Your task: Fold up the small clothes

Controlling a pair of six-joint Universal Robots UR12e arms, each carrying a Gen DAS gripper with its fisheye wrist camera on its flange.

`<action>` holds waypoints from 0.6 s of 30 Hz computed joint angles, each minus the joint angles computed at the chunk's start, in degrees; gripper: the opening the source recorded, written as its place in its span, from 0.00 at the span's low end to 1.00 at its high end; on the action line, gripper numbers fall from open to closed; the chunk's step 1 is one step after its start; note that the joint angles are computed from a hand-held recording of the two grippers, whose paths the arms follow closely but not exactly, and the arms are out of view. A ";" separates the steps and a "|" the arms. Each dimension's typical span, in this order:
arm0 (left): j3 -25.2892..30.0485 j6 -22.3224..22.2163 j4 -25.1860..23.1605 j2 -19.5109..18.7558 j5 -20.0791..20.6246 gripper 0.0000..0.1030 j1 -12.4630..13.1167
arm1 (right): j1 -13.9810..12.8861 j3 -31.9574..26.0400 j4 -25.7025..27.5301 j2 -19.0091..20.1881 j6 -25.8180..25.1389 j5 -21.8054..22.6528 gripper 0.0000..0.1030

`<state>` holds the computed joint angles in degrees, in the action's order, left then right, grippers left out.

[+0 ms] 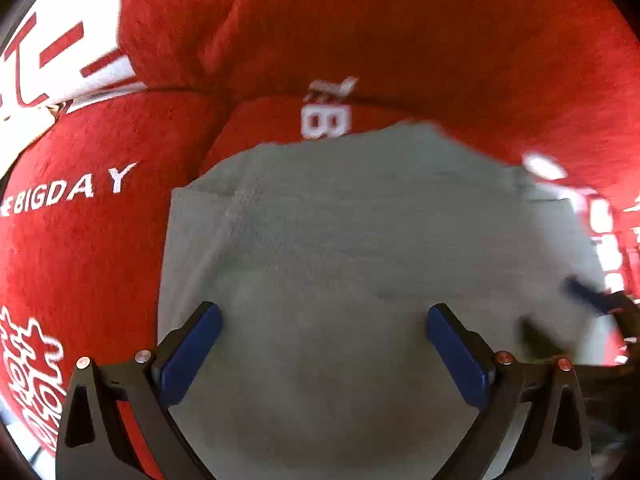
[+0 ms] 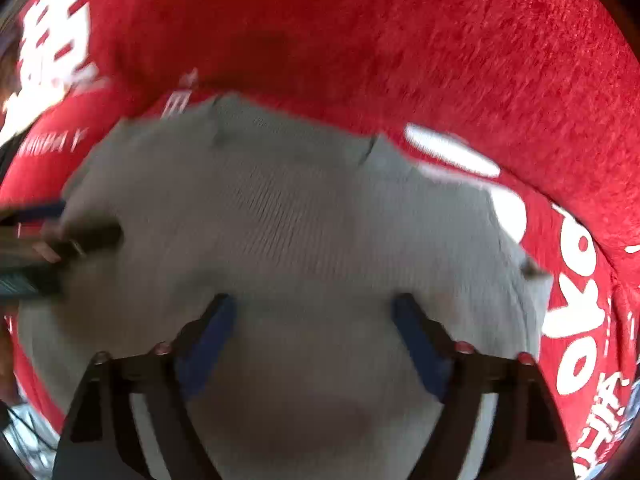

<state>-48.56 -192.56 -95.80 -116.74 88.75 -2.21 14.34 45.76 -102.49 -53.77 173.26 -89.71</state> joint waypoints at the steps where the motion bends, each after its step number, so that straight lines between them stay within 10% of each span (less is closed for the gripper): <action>1: -0.35 -1.38 1.13 -0.09 -0.16 1.00 0.22 | -0.37 -0.98 -0.04 0.70 2.00 0.51 0.89; 11: 2.03 -3.37 1.96 -0.28 -0.25 1.00 2.29 | -1.52 -4.91 0.76 1.93 16.09 -1.98 0.91; 18: 3.97 -1.94 -1.92 -2.34 1.84 1.00 0.35 | 0.23 -9.72 6.27 5.51 11.76 -3.93 0.91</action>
